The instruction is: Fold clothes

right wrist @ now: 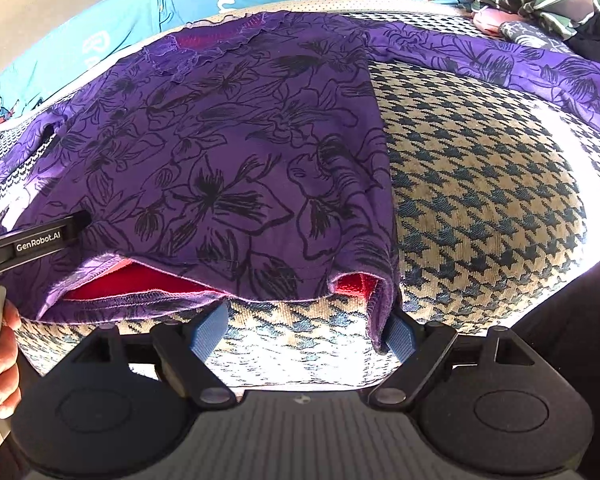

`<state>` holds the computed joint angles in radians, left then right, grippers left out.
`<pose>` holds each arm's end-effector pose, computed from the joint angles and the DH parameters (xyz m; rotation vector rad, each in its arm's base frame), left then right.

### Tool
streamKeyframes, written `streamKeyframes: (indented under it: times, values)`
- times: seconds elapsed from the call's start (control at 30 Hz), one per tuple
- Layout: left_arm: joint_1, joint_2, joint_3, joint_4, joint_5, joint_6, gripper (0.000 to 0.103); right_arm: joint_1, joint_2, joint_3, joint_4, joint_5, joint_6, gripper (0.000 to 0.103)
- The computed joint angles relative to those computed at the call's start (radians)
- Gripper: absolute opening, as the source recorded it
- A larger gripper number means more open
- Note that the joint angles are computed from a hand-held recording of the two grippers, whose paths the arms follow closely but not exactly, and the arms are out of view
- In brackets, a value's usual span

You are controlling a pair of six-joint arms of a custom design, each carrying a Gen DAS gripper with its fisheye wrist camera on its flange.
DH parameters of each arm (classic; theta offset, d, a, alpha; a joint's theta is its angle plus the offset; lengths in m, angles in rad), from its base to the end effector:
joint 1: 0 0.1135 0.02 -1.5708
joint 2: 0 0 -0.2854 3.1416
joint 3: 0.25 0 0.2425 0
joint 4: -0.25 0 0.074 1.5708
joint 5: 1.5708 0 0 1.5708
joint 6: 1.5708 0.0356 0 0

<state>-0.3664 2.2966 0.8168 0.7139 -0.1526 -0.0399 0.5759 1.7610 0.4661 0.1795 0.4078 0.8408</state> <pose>0.3467 -0.1272 0.0227 0.3032 2.3059 -0.0256 0.2112 0.1203 0.0882 0.4556 2.4989 -0.0159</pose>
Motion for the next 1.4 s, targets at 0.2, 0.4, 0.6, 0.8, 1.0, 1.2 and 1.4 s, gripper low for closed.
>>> streamKeyframes:
  times: [0.2,0.4,0.6,0.8,1.0,1.2,1.4]
  values:
    - [0.002,-0.001,-0.002,0.001,0.002,-0.001,0.103,-0.004,-0.017,-0.004,-0.003,-0.033,-0.010,0.082]
    - [0.001,-0.001,-0.002,0.001,0.002,-0.001,0.103,0.010,-0.019,0.000,-0.006,-0.051,-0.028,0.083]
    - [0.001,-0.003,-0.004,0.002,0.002,-0.001,0.103,0.017,-0.007,0.010,-0.015,-0.056,-0.035,0.087]
    - [0.001,0.000,-0.006,0.008,0.000,-0.001,0.103,0.019,-0.004,0.009,-0.016,-0.055,-0.038,0.087]
    - [0.000,0.001,-0.007,0.011,0.000,-0.001,0.103,0.026,0.007,0.019,-0.023,-0.052,-0.040,0.088]
    - [0.001,0.003,-0.008,0.014,0.001,-0.001,0.103,0.020,0.014,0.028,-0.031,-0.079,-0.044,0.088]
    - [0.003,0.001,-0.004,0.004,0.002,-0.004,0.103,-0.036,0.015,-0.020,0.073,-0.253,-0.045,0.087]
